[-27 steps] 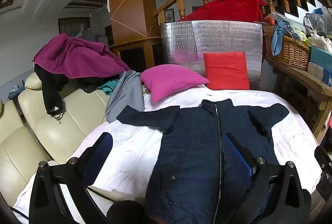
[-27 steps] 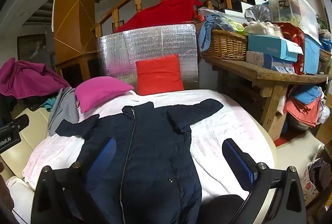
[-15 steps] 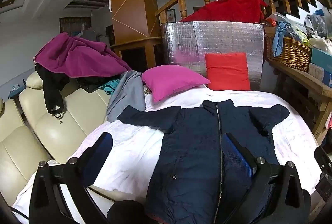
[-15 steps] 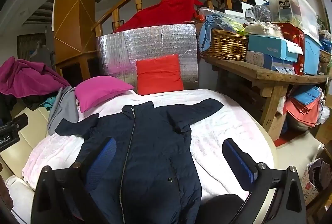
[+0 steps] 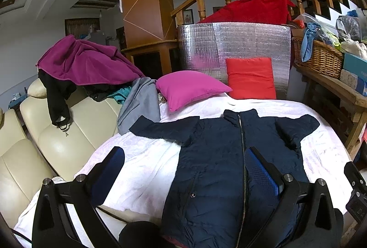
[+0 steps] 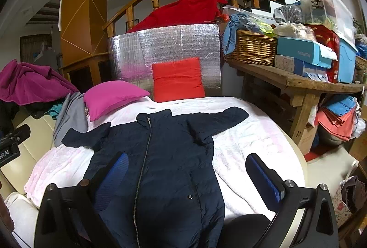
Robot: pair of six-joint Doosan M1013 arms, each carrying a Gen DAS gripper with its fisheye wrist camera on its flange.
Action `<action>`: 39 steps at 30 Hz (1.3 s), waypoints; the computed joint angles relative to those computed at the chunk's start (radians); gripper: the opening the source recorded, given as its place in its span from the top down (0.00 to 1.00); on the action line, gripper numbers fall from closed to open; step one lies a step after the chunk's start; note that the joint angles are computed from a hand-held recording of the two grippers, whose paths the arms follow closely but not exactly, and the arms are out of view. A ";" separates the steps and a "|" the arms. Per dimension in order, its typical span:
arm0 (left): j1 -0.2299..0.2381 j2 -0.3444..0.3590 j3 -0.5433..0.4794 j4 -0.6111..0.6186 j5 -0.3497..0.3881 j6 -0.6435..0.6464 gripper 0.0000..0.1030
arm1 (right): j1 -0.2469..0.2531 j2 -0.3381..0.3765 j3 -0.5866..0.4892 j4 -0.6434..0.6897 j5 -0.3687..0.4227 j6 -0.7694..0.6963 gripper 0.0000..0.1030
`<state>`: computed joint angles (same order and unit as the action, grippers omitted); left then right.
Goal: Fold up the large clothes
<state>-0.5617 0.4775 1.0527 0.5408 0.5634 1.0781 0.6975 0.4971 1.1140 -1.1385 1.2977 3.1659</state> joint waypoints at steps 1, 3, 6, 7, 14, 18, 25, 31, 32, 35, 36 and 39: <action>0.000 0.000 0.000 -0.001 0.000 0.001 0.00 | 0.000 -0.001 0.002 0.000 -0.001 0.000 0.00; 0.001 -0.002 0.002 -0.003 -0.003 0.003 0.00 | 0.000 -0.002 0.003 -0.001 -0.003 0.001 0.00; -0.001 -0.002 0.005 0.005 -0.003 -0.007 0.00 | 0.000 0.002 -0.003 -0.001 0.000 -0.006 0.00; -0.001 -0.002 0.006 0.004 -0.005 -0.006 0.00 | 0.000 0.003 -0.005 -0.001 0.001 -0.007 0.00; -0.001 -0.002 0.005 -0.004 -0.003 0.002 0.00 | -0.002 0.007 -0.012 -0.002 -0.002 0.000 0.00; 0.000 -0.005 0.008 -0.003 -0.003 0.002 0.00 | -0.002 0.006 -0.010 -0.003 -0.003 0.004 0.00; 0.001 -0.002 0.002 -0.010 0.001 0.010 0.00 | -0.004 0.007 -0.014 -0.002 0.001 0.004 0.00; 0.003 -0.006 0.006 -0.007 -0.003 0.006 0.00 | -0.009 0.005 -0.016 0.014 -0.010 -0.002 0.00; 0.003 -0.007 0.007 -0.007 -0.003 0.006 0.00 | -0.010 0.005 -0.015 0.015 -0.011 -0.004 0.00; 0.001 -0.001 -0.001 -0.003 0.002 0.003 0.00 | -0.011 0.003 -0.014 0.018 -0.012 -0.007 0.00; 0.001 0.000 -0.001 -0.002 0.001 0.002 0.00 | -0.011 0.003 -0.014 0.018 -0.012 -0.004 0.00; 0.003 0.000 0.000 -0.005 -0.001 0.006 0.00 | -0.011 0.002 -0.012 0.012 -0.010 -0.001 0.00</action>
